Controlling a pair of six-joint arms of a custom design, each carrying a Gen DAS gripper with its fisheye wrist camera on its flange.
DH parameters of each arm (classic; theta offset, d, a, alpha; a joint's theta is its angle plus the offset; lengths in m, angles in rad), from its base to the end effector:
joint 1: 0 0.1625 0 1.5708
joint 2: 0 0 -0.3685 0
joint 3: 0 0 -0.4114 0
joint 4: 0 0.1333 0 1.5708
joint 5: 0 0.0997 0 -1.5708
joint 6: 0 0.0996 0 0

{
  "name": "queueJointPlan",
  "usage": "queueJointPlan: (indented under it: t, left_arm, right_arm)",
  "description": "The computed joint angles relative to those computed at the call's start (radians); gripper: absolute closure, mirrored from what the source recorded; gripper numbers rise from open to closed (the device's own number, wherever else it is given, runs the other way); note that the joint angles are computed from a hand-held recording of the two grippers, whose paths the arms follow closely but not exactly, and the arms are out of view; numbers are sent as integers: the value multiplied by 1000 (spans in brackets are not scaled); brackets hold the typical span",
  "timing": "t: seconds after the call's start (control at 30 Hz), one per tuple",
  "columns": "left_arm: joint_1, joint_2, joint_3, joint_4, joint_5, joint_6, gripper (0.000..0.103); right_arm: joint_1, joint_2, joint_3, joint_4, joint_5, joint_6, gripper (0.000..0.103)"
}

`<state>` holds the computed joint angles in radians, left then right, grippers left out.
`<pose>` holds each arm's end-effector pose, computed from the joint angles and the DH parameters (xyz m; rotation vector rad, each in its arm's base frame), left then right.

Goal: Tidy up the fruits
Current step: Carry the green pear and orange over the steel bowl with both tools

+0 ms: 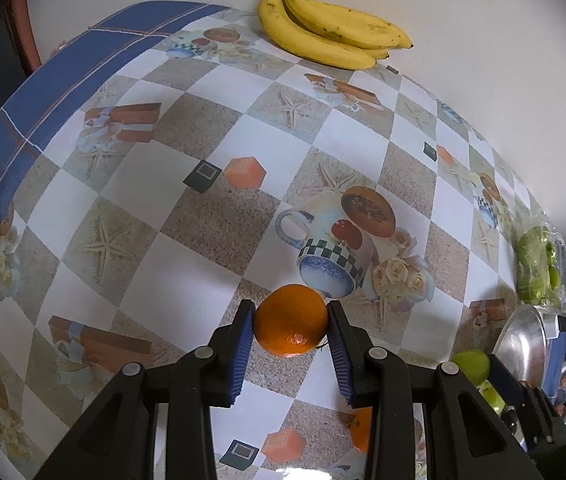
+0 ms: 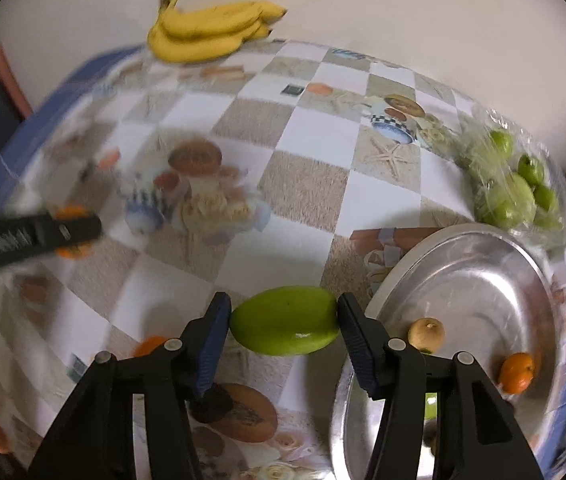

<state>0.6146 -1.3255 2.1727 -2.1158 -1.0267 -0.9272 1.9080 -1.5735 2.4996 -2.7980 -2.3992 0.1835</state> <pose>-0.2461 -0.4000 0.1006 0.1459 2.5597 -0.3483 0.1761 -0.3212 0.1674 0.0241 -2.3505 0.6092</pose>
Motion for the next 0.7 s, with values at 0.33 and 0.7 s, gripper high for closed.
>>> queueJointPlan:
  t: [0.33, 0.7]
  left_arm:
    - [0, 9, -7, 20, -5, -27, 64]
    - [-72, 36, -32, -26, -40, -15, 64]
  right_arm:
    - [-80, -227, 38, 89, 262, 176, 46]
    - [-63, -399, 29, 277, 144, 274, 46]
